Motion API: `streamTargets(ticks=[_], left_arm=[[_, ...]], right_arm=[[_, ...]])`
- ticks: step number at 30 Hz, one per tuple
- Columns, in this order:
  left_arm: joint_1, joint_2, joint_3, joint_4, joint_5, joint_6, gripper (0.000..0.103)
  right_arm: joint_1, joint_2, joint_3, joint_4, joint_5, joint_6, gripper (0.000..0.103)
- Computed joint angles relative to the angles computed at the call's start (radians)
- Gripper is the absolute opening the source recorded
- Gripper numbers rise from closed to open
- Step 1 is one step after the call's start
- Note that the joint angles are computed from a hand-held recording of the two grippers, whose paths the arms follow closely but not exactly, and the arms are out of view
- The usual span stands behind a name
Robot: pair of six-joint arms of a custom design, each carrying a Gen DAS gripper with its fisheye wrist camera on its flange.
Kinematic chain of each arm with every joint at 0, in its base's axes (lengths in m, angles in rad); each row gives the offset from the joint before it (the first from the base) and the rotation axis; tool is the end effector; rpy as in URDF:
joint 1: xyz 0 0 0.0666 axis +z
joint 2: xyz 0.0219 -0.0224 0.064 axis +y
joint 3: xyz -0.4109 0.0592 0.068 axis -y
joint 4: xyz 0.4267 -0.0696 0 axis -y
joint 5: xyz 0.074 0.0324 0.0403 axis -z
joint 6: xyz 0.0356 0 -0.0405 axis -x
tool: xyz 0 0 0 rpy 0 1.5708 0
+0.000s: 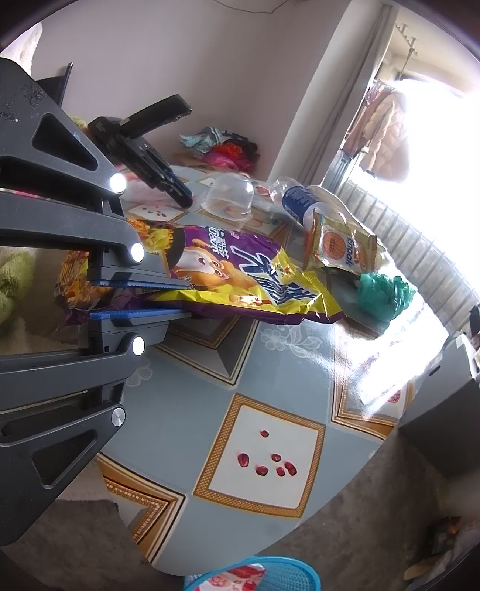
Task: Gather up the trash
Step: 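Close the left gripper on the clear plastic wrapper while the right holds the purple bag, then lift the clear wrapper with the left gripper while the right holds the purple bag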
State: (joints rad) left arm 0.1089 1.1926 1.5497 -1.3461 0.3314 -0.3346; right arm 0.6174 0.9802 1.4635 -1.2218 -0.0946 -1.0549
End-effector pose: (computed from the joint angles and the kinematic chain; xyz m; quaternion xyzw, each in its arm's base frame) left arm 0.3911 0.0307 0.5967 0.1534 0.9335 -0.0919 0.3107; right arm 0.2496 0.1808 0.6342 0.1796 0.8960 0.3286 0.2386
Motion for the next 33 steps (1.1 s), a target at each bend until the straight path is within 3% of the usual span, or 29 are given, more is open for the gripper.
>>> streamTargets(ticks=[2,18,28,29,31,33], left_arm=[[0.016,0.02,0.02,-0.034,0.042,0.008,0.0],[0.107,-0.017,0.046,-0.041,0.186,0.03,0.0],[0.216,-0.061,0.046,-0.161,0.222,-0.126,0.0],[0.227,-0.065,0.042,-0.177,0.22,-0.136,0.001],[0.261,-0.086,0.023,-0.194,0.238,-0.16,0.013],[0.286,-0.107,0.005,-0.21,0.254,-0.207,0.029]], right_arm=[[0.003,-0.002,0.0,0.001,0.005,-0.001,0.008],[0.02,-0.044,0.001,0.047,0.037,0.008,0.006],[0.03,-0.06,-0.001,0.032,0.059,-0.001,0.005],[0.03,-0.059,-0.001,0.03,0.056,-0.002,0.005],[0.035,-0.057,0.001,0.028,0.059,-0.004,0.005],[0.035,-0.055,0.002,0.03,0.057,-0.003,0.005]])
